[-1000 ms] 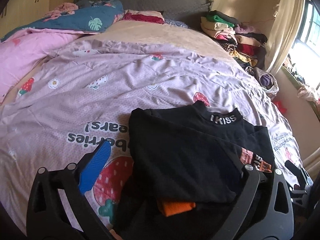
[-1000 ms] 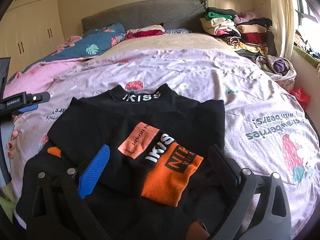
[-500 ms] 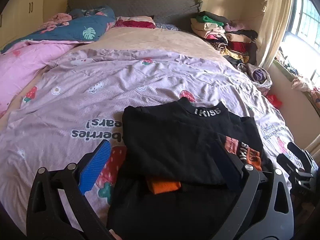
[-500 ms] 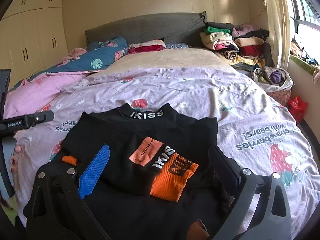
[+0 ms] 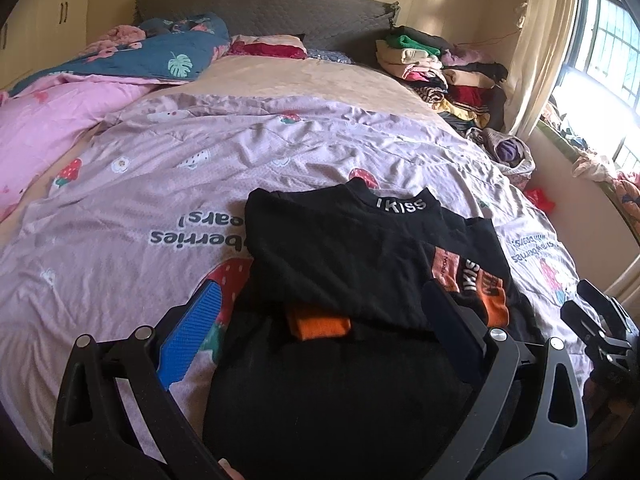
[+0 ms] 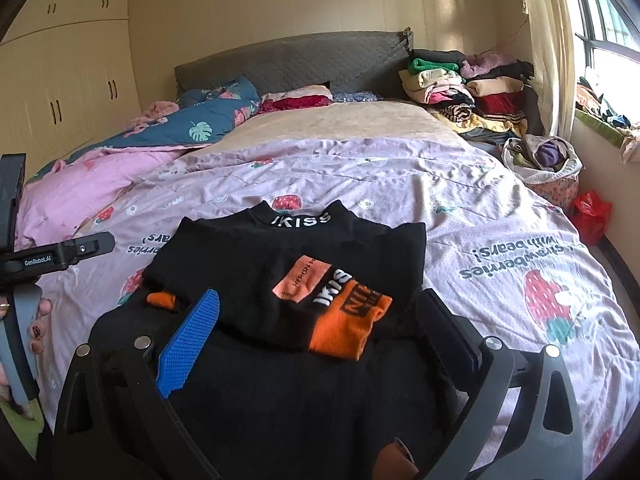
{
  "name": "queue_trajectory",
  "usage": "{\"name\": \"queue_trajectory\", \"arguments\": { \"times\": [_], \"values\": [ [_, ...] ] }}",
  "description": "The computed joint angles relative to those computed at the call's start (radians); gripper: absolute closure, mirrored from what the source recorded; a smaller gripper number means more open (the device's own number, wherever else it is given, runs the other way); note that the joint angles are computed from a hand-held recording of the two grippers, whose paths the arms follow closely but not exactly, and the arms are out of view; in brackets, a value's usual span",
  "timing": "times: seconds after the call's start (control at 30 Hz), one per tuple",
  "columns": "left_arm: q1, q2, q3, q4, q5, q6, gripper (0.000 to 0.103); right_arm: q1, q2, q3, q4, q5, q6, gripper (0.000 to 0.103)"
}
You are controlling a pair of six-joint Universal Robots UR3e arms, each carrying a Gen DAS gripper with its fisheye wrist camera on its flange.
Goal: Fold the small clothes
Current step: 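Move both grippers back to the shirt hem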
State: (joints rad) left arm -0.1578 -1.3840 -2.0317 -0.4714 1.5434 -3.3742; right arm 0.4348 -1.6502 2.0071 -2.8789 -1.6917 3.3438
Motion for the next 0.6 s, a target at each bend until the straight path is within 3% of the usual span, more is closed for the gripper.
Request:
{"name": "queue_trajectory", "arguments": {
  "times": [0.27, 0.6],
  "values": [
    [-0.033, 0.078, -0.072, 0.004, 0.055, 0.002, 0.010, 0.015, -0.088, 0.093, 0.018, -0.019, 0.026, 0.004],
    [-0.035, 0.175, -0.173, -0.007, 0.055, -0.007, 0.010, 0.045, -0.194, 0.188, 0.070, -0.057, 0.042, 0.004]
  ]
}}
